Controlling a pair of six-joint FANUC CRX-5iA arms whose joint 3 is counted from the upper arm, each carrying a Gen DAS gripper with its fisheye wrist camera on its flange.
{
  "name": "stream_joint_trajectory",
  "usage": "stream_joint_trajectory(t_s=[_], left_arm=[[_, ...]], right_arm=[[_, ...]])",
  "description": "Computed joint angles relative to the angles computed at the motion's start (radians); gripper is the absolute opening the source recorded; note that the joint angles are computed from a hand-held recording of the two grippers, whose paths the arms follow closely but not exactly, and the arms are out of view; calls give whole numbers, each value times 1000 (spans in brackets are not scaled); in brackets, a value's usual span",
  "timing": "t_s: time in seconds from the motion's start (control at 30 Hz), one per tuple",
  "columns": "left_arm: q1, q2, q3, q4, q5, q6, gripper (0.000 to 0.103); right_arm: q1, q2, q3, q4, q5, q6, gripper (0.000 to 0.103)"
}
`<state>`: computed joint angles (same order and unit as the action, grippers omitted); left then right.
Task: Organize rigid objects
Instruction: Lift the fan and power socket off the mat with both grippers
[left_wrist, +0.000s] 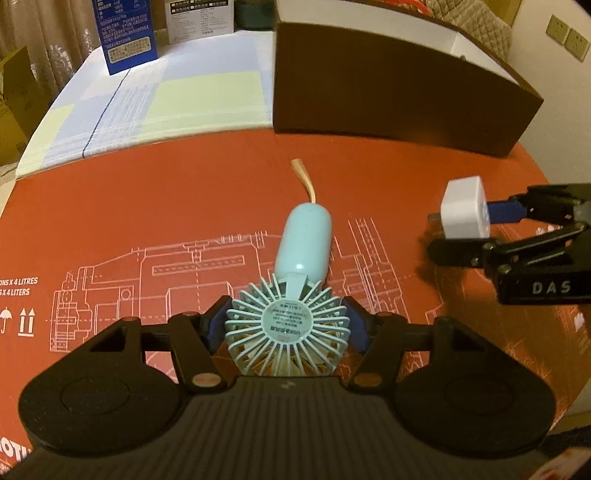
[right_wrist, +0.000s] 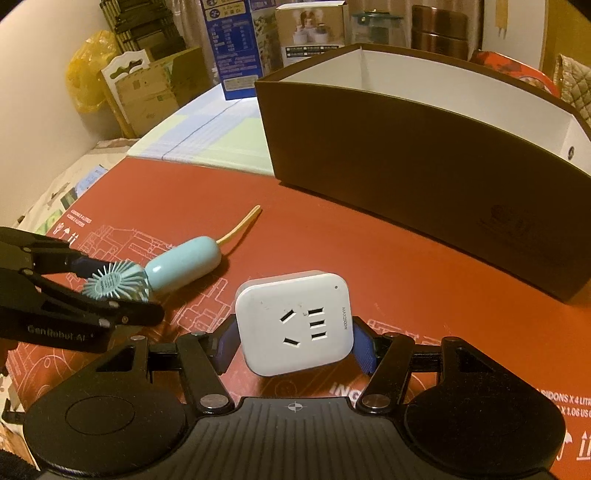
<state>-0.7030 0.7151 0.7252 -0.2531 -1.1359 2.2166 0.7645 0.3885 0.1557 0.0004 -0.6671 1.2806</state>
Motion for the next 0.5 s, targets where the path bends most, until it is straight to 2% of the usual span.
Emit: stream_joint_trajectory(t_s=[0.1, 0.27, 0.37, 0.4, 0.43, 0.5], left_arm=[[-7, 25, 41, 0, -42, -27, 60], [-9, 58, 99, 2, -67, -76, 60], [-3, 102, 168, 10, -105, -112, 58], [-2, 119, 194, 12, -121, -131, 54], [-1, 140, 228, 12, -143, -152, 44], [-1, 181, 299, 8, -191, -188, 38]], right_arm=[[0, -10, -15, 5, 1, -12, 59], [-4, -22, -31, 17, 0, -39, 59], [-6, -31, -46, 32, 6, -60, 59], [-5, -35, -52, 40, 9, -70, 59], [-6, -39, -58, 43, 11, -77, 59], [-9, -46, -69, 49, 14, -92, 59]])
